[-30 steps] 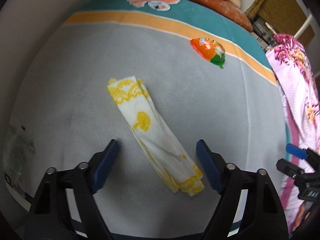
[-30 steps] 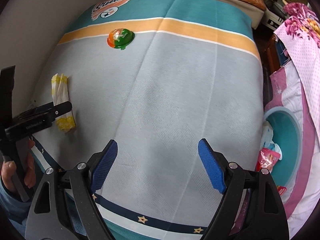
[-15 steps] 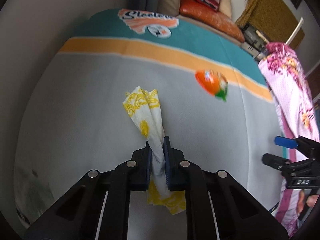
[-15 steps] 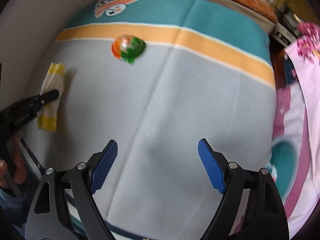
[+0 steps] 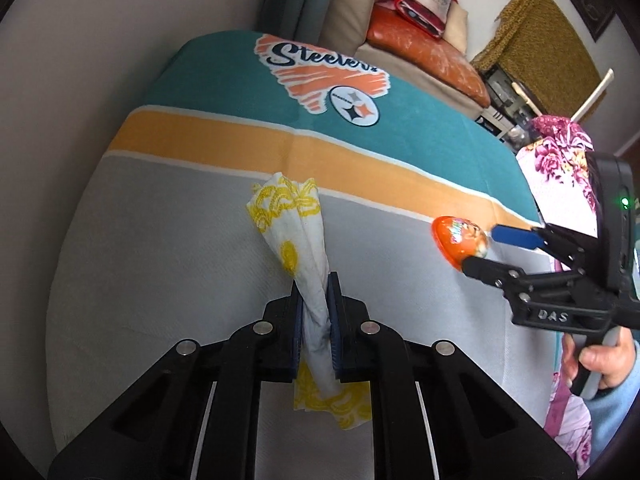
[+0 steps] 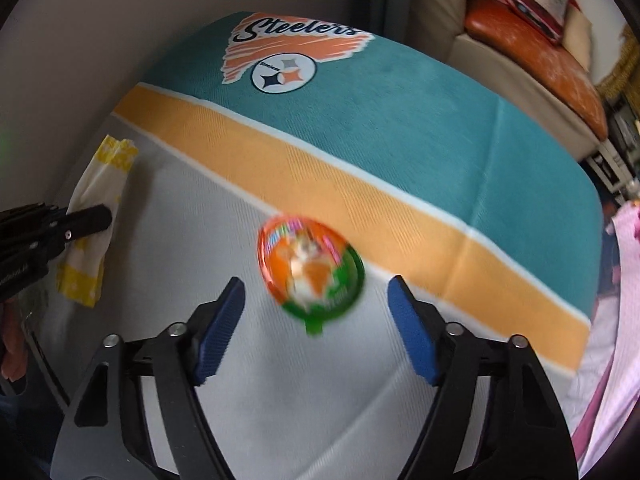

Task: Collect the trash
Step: 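Grasp the yellow-white napkin with the left tool while the right tool grasps the orange egg candy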

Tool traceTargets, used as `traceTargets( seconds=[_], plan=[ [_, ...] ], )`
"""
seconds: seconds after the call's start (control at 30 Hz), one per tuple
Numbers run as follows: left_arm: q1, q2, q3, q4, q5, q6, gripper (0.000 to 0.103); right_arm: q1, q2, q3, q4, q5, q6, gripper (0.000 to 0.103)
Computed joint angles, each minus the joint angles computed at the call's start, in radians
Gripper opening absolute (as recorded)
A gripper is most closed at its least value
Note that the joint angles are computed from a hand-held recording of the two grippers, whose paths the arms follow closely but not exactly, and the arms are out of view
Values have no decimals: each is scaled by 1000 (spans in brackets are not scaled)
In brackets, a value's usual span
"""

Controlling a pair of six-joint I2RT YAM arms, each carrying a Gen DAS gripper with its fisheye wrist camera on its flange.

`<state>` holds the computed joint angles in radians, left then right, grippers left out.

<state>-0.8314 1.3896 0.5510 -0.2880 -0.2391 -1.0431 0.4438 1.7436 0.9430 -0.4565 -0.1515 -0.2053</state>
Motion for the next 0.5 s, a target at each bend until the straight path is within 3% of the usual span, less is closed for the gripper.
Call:
traceTargets(
  seconds=[0.07, 0.13, 0.17, 0.5],
  plan=[
    [9, 13, -1, 7, 4, 4, 12, 9, 39, 26, 4, 7, -11, 68],
    [17, 24, -5, 19, 13, 5, 12, 16, 61, 33, 14, 14, -13, 56],
    [18, 34, -1, 22, 15, 5, 12, 13, 52, 18, 32, 19, -14, 54],
    [-71, 99, 90, -22, -13, -29, 12, -94, -147, -131, 10, -57, 9, 53]
  ],
)
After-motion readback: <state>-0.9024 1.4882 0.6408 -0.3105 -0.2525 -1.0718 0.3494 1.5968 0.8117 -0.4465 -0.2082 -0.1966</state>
